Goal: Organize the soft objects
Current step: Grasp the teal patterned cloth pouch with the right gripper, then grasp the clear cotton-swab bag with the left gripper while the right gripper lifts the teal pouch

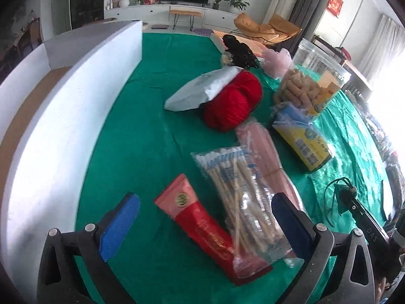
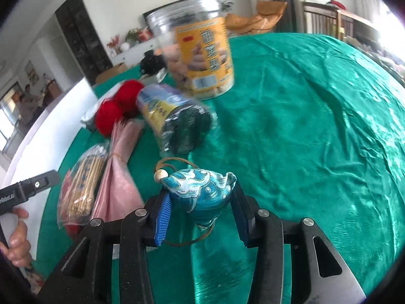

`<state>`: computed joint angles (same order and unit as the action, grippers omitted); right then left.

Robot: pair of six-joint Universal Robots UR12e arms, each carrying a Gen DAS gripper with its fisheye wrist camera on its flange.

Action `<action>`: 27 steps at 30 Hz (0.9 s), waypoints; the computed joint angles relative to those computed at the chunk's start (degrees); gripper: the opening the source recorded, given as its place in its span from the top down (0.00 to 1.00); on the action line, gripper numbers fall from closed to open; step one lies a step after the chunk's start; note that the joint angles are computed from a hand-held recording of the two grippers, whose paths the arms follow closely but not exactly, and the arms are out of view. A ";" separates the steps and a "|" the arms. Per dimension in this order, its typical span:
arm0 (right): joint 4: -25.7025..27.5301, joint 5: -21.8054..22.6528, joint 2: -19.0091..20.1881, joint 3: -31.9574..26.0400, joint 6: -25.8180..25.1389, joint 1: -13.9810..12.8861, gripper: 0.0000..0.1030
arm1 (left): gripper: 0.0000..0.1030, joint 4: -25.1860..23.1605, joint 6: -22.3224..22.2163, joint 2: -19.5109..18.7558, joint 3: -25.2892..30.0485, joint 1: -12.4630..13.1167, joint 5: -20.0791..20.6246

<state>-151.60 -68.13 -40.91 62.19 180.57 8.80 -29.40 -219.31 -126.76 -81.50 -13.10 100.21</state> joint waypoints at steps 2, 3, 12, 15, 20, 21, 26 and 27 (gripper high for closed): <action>-3.20 -1.05 -0.23 0.73 4.41 -0.50 0.55 | 0.00 -2.62 2.06 -1.61 2.97 0.02 -3.46; -4.78 -0.96 -0.36 1.26 6.38 -0.81 0.55 | 0.00 -5.46 3.84 -2.72 5.12 -0.02 -4.34; -6.05 0.77 -0.28 1.42 7.19 -1.17 0.54 | 0.00 -25.88 5.39 -6.99 14.29 0.71 -1.00; -4.89 1.27 0.00 0.82 7.97 -1.29 0.54 | 0.00 -26.60 5.04 -6.68 14.16 0.94 -1.21; -5.67 1.81 -0.11 1.19 8.78 -1.51 0.54 | 0.47 -31.46 4.92 -7.27 17.87 1.15 -2.65; -5.83 1.85 -0.12 1.23 8.82 -1.54 0.54 | 0.66 -31.38 6.12 -7.30 18.38 0.86 -1.39; -5.69 2.46 -0.15 1.30 9.01 -1.65 0.54 | 0.70 -14.69 5.29 -2.84 10.65 2.01 -9.09; -5.53 3.01 -0.15 1.32 9.24 -1.76 0.54 | 0.70 -11.53 5.22 -1.90 8.99 2.36 -10.76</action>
<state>-157.13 -65.12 -41.05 63.51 189.81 7.04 -40.93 -214.09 -128.66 -72.51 -10.74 89.46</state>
